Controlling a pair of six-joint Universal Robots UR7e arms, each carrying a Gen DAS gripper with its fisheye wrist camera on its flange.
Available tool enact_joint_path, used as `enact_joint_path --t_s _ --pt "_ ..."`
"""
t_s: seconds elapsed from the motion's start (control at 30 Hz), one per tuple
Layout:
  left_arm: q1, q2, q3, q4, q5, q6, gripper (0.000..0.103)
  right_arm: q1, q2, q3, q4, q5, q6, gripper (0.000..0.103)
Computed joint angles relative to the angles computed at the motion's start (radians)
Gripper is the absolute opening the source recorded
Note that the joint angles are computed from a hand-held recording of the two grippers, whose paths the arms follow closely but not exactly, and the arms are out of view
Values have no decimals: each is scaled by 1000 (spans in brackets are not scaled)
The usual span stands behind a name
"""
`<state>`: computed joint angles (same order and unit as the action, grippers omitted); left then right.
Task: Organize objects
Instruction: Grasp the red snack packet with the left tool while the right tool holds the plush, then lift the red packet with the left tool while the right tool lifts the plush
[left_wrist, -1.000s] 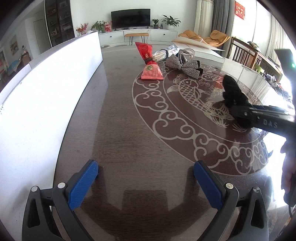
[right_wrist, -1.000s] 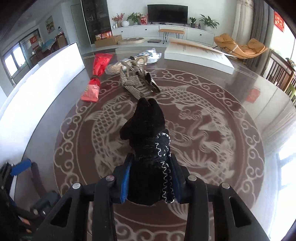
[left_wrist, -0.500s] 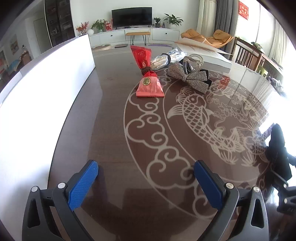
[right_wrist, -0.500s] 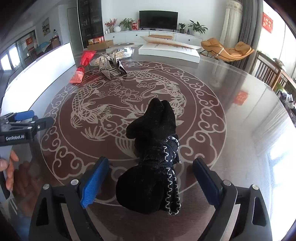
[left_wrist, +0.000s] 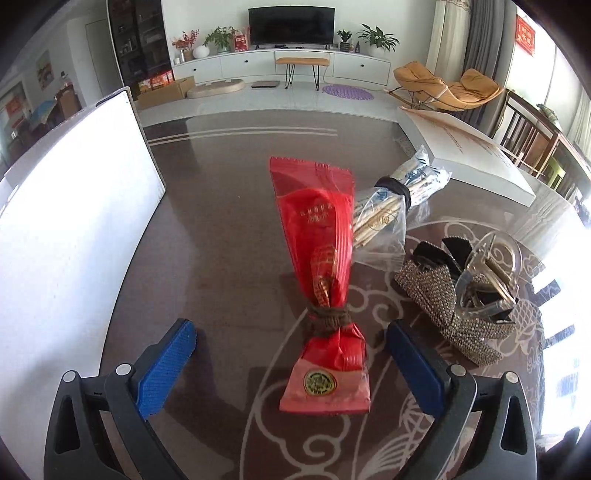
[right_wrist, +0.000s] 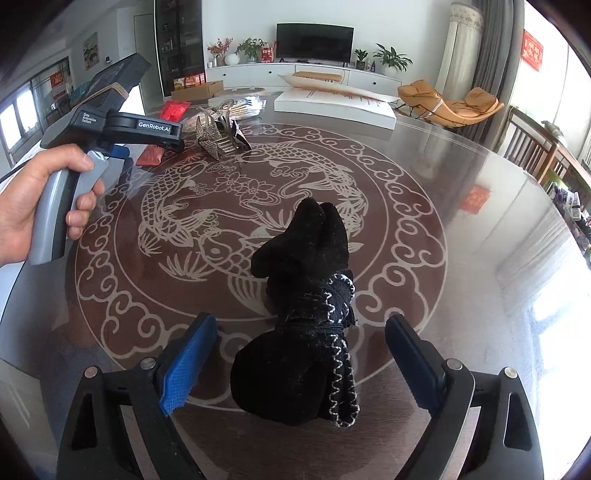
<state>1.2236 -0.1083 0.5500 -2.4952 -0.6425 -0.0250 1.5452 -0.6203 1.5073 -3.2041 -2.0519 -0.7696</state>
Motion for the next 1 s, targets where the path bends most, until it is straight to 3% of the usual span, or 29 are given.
enact_joint_path --t_s 0.1,0.13,0.23,0.53,0.63,0.67,0.73,0.77,0.8,0.83,0.9,1.0 --pt "0 -18 39 -94 -27 77 35 0 0 -2 2 -1 4 93" --pt "1 -35 65 -98 -46 78 26 -1 -1 -1 3 -1 5 93" --pt "-6 -121 236 -163 -62 56 23 0 1 -2 0 -3 3 93" --pt "-117 -420 947 -410 -77 -108 23 2 6 -5 -22 -21 10 93" --pt "-146 -449 1051 -479 -91 -139 25 2 6 -5 -21 -21 11 93" --pt "-149 -448 1062 -500 -87 -128 31 2 6 -5 -19 -21 13 93" --pt "-151 -440 1061 -512 -72 -100 60 2 5 -5 -19 -21 14 93" --pt "-149 -433 1044 -490 -53 -95 81 2 4 -3 -18 -21 16 93" --pt "-147 -428 1039 -481 -36 -87 88 2 3 -2 -19 -21 17 94" --pt "-148 -418 1036 -500 -9 -53 90 2 3 -2 -21 -21 16 94" --pt "-143 -421 1053 -536 2 -29 103 3 6 -2 -28 -27 14 95" --pt "-135 -438 1064 -526 -15 -51 103 4 11 -6 -36 -36 10 97"
